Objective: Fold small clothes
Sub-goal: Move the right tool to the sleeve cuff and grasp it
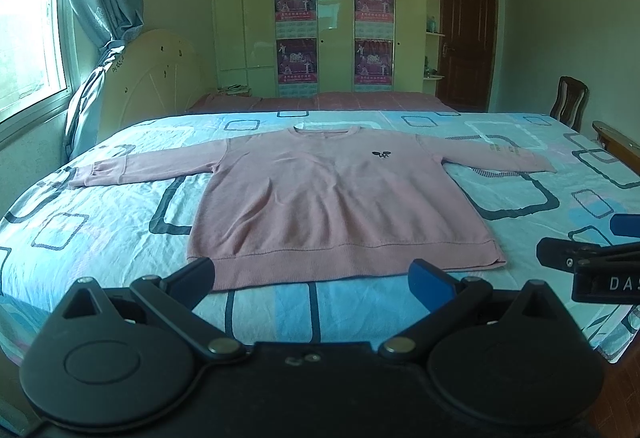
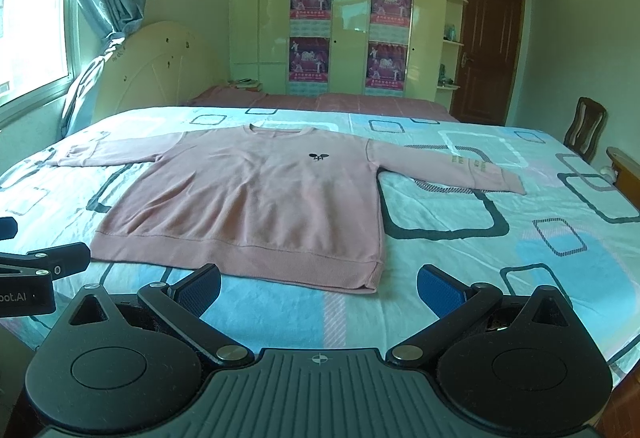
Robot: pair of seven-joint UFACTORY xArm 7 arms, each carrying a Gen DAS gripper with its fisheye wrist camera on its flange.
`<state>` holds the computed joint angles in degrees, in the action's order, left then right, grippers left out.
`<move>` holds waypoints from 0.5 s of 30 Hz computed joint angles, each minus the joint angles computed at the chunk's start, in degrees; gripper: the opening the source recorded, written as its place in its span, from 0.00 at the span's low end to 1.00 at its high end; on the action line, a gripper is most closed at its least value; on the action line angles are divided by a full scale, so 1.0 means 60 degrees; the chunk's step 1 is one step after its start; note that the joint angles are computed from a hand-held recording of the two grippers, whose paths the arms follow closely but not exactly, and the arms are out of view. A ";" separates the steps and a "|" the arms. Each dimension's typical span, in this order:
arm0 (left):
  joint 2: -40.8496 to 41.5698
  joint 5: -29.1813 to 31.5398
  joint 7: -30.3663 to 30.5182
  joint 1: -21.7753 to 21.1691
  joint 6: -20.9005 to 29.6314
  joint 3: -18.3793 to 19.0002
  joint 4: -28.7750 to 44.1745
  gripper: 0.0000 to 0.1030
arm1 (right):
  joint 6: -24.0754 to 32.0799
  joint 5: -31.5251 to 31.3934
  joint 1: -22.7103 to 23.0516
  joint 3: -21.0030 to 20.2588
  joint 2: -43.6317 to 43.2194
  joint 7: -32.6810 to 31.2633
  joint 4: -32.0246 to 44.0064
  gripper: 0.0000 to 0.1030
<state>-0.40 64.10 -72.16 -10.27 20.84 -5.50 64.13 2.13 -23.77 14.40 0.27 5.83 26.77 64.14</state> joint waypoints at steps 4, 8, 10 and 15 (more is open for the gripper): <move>0.0328 -0.0109 0.0326 0.0017 -0.0097 0.0118 0.0359 1.00 | 0.0128 0.0106 0.0040 -0.0060 0.0419 -0.0039 0.0508 1.00; 0.0860 -0.0212 0.0581 0.0002 -0.0266 0.0380 0.0885 1.00 | 0.0410 0.0208 0.0253 -0.0274 0.1088 -0.0071 0.1369 1.00; 0.1209 -0.0451 0.0823 -0.0020 -0.0415 0.0555 0.1209 1.00 | 0.0566 0.0313 0.0337 -0.0352 0.1462 -0.0172 0.1874 1.00; 0.2217 -0.1310 0.1726 -0.0180 -0.0790 0.1032 0.2234 1.00 | 0.1041 0.0610 0.0549 -0.0559 0.2513 -0.0438 0.3351 1.00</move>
<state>12.91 56.24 -61.80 -11.35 16.10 0.69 77.54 8.38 -20.11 17.69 -3.09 20.90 24.14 84.25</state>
